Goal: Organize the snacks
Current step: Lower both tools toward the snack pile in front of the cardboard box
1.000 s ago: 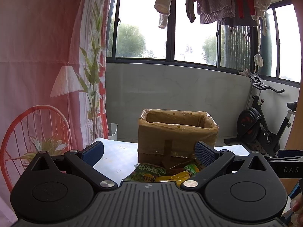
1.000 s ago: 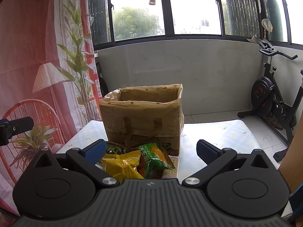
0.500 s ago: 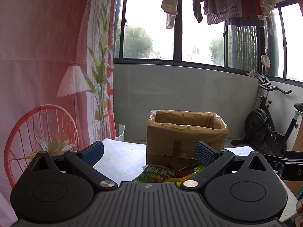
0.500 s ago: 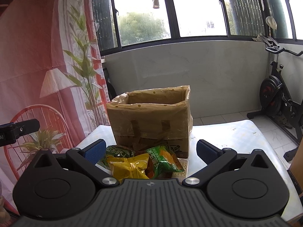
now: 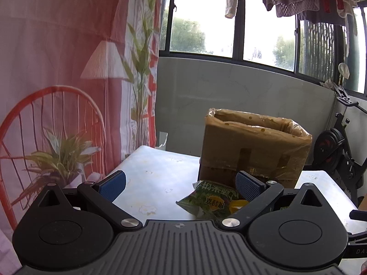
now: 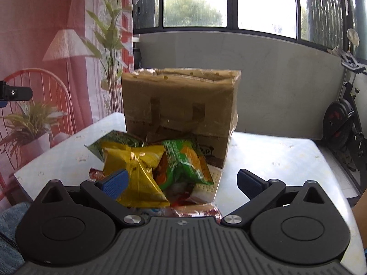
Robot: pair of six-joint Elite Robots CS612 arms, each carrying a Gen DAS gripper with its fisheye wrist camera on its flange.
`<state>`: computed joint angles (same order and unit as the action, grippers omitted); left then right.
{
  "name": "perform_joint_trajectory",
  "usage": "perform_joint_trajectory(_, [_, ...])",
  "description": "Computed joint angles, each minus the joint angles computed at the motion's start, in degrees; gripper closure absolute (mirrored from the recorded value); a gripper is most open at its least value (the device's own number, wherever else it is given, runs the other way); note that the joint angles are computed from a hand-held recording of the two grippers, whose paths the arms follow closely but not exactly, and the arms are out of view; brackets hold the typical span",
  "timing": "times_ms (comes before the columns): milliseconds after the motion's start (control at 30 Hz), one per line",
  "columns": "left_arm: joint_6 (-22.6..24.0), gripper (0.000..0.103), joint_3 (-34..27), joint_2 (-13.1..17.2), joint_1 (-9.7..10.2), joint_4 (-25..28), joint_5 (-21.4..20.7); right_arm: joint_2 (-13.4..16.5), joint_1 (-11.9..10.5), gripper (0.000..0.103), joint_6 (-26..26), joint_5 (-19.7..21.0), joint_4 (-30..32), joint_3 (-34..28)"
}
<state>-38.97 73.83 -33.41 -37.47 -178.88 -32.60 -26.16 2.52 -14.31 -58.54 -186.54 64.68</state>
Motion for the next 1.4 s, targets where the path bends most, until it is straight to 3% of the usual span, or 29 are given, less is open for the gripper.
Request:
perform_joint_trajectory(167, [0.8, 0.001, -1.0, 1.2, 0.78, 1.0, -1.6, 2.5, 0.2, 0.007, -4.2, -1.5, 7.7, -3.8])
perform_joint_trajectory(300, [1.7, 0.002, -1.8, 1.9, 1.43, 1.8, -5.0, 4.0, 0.3, 0.007, -6.8, -2.4, 10.0, -5.6])
perform_joint_trajectory(433, [2.5, 0.004, -2.4, 2.2, 2.02, 3.1, -8.1, 4.9, -0.2, 0.0, -5.0, -0.4, 10.0, -6.4])
perform_joint_trajectory(600, [4.4, 0.009, -3.1, 2.9, 2.19, 3.3, -9.9, 5.8, -0.4, 0.0, -5.6, 0.2, 8.8, -7.4])
perform_joint_trajectory(667, [3.6, 0.011, -2.9, 2.9, 2.35, 3.7, -11.3, 6.0, -0.7, 0.0, -5.9, 2.3, 10.6, -8.0])
perform_joint_trajectory(767, [2.4, 0.014, -2.6, 2.9, 2.63, 3.3, -13.1, 6.2, -0.4, 0.0, -6.1, 0.6, 13.0, -8.7])
perform_joint_trajectory(867, [2.1, 0.014, -2.7, 3.0, 2.7, 3.5, -13.3, 6.6, -0.5, 0.0, -6.2, 1.5, 16.3, -9.9])
perform_joint_trajectory(1000, [0.7, 0.014, -2.8, 3.1, 3.0, 3.7, -15.4, 7.0, 0.1, 0.008, -8.7, -2.2, 18.8, -11.1])
perform_joint_trajectory(1167, [-0.8, 0.014, -2.9, 3.4, 3.11, 4.0, -16.4, 8.0, -0.3, 0.012, -7.0, -0.2, 20.2, -12.5])
perform_joint_trajectory(1400, [-1.3, 0.014, -3.6, 4.5, 3.24, 4.1, -19.5, 8.0, -0.3, 0.011, -5.0, -0.4, 19.0, -11.9])
